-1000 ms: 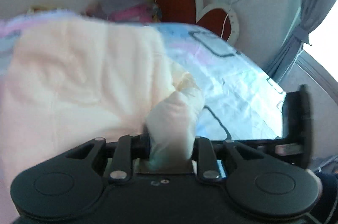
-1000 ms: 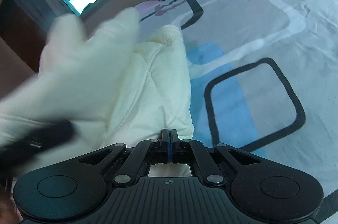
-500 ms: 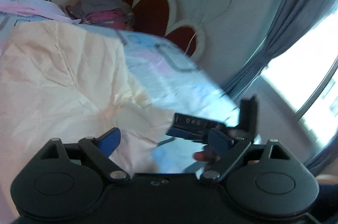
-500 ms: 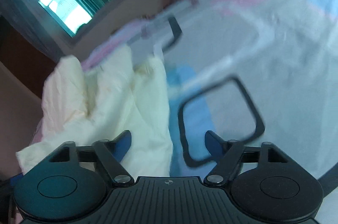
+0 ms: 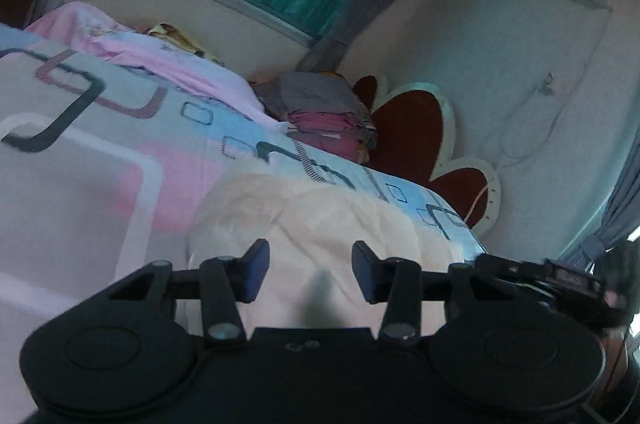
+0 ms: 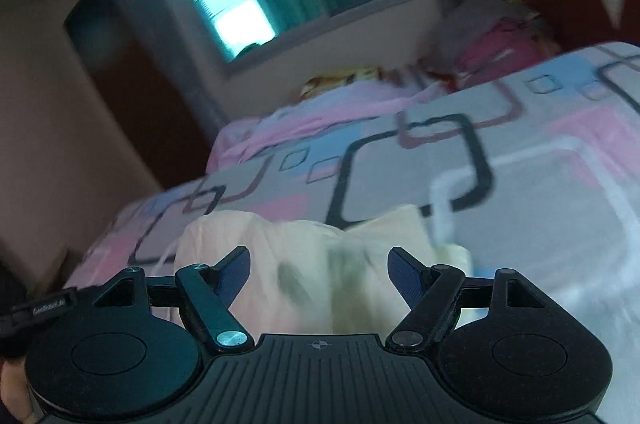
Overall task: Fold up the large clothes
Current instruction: 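Lower the edge onto the jacket and open both tools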
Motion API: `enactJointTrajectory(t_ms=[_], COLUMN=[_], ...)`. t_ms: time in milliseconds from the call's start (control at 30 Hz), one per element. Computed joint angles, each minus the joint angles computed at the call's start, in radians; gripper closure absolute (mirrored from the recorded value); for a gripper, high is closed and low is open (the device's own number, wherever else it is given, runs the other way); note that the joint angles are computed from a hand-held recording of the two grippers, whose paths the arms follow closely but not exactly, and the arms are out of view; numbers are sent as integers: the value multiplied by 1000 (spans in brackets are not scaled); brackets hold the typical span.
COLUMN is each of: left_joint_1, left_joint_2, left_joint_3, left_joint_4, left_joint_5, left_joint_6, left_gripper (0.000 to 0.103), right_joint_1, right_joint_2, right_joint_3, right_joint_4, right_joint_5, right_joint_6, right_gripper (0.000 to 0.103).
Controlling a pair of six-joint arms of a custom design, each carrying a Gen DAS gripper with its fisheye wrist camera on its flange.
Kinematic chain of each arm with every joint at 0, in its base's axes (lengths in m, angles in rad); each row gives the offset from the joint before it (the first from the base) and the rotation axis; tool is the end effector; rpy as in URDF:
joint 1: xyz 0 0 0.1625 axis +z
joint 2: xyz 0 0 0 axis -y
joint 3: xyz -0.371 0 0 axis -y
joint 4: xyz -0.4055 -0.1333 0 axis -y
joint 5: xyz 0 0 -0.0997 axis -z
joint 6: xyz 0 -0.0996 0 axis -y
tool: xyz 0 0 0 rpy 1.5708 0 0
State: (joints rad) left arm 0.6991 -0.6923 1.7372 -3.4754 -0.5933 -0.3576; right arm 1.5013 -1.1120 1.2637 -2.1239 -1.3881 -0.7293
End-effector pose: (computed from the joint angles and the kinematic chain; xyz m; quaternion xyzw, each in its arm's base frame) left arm -0.3176 -0.5490 0.0878 0.0148 0.8260 -0.5467 0.1365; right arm 0.1028 -0.7040 0.3827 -0.3333 0.9173 -0.2177 0.0052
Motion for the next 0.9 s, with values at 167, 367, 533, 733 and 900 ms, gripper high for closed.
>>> enactJointTrajectory(t_ms=[167, 367, 533, 733, 900], left_joint_1=[62, 105, 132, 138, 136], left_joint_2=[45, 128, 212, 287, 233], left_joint_3=[-119, -236, -361, -466, -411], left_joint_4=[101, 212, 349, 485, 487], left_joint_5=[-118, -208, -234, -184, -223], left_joint_6=[87, 121, 109, 139, 115], left_gripper=[60, 60, 60, 60, 58], right_joint_1=[17, -19, -55, -103, -76], right_joint_2=[59, 17, 42, 64, 66], right_joint_3=[-53, 54, 76, 56, 11], right_joint_4=[86, -66, -145, -123, -106], right_joint_5=[-50, -132, -202, -156, -197], right_joint_6=[-61, -81, -60, 4, -1], right_gripper=[60, 66, 66, 66, 65])
